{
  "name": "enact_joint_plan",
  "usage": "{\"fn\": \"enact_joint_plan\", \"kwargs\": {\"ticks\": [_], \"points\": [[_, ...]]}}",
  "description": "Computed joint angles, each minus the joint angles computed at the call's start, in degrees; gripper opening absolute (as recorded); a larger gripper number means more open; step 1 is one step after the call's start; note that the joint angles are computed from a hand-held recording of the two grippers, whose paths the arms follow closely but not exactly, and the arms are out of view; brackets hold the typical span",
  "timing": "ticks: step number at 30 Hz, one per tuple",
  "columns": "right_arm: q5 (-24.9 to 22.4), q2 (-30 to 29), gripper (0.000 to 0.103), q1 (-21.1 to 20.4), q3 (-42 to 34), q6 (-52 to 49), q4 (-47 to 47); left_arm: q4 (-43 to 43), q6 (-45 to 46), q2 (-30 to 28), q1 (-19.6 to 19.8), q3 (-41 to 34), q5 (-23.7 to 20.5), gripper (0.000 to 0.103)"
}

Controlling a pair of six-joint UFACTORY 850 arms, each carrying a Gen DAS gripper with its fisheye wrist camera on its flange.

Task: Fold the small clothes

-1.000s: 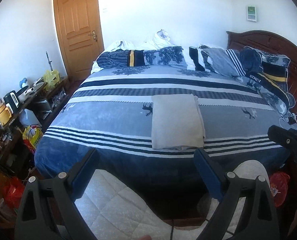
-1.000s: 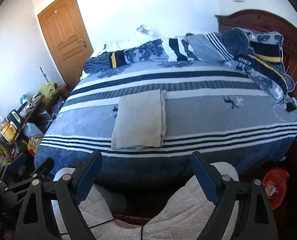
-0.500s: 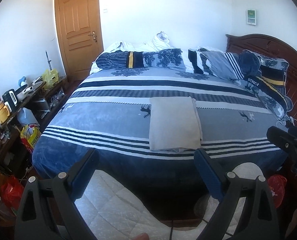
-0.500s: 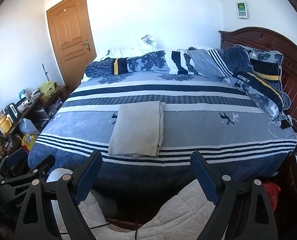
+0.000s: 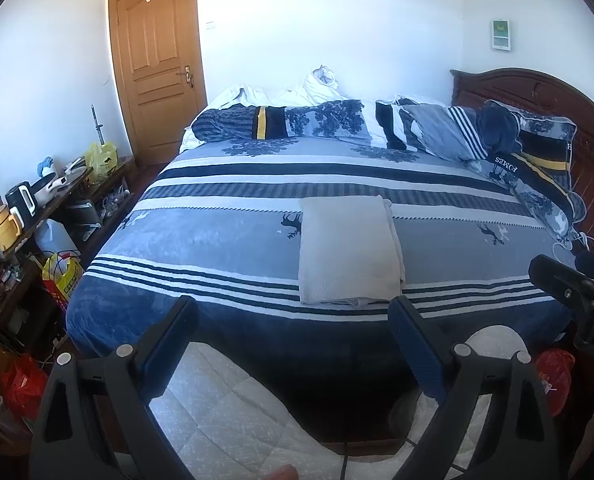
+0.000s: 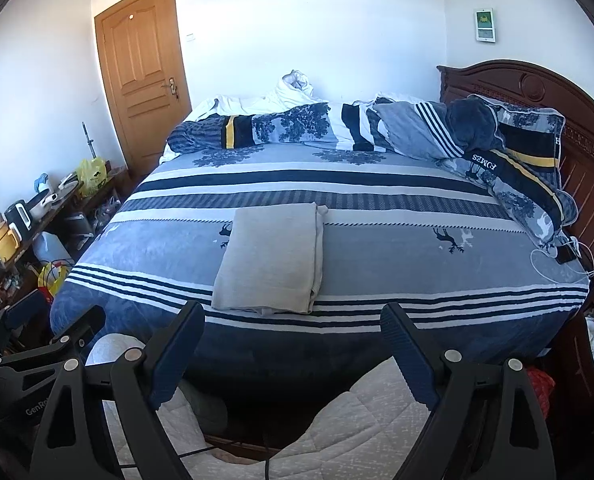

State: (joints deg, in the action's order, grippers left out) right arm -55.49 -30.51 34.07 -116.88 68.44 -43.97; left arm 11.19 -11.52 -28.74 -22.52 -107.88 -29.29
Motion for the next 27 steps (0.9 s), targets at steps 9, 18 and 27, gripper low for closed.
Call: {"fn": "enact_joint_plan", "kwargs": {"ticks": [9,18,27], "points": [[-0.23,-0.24,0.092,-0.09,-0.4,-0.32,0.12,0.28,-0.44,0.08,-0.14,0.13,-0.15,0.095],[-0.23,-0.14,0.092,-0.09,-0.33,-0.34,-0.18,-0.43,0.35,0.24,-0.22,0.35,-0.08,0.095],[-0.83,-0.29,0.092,0.02,-0.87,-0.61,-0.41,-1.79,1.92,-0.34,0.04,-0.32,-0.32,0.095]]}}
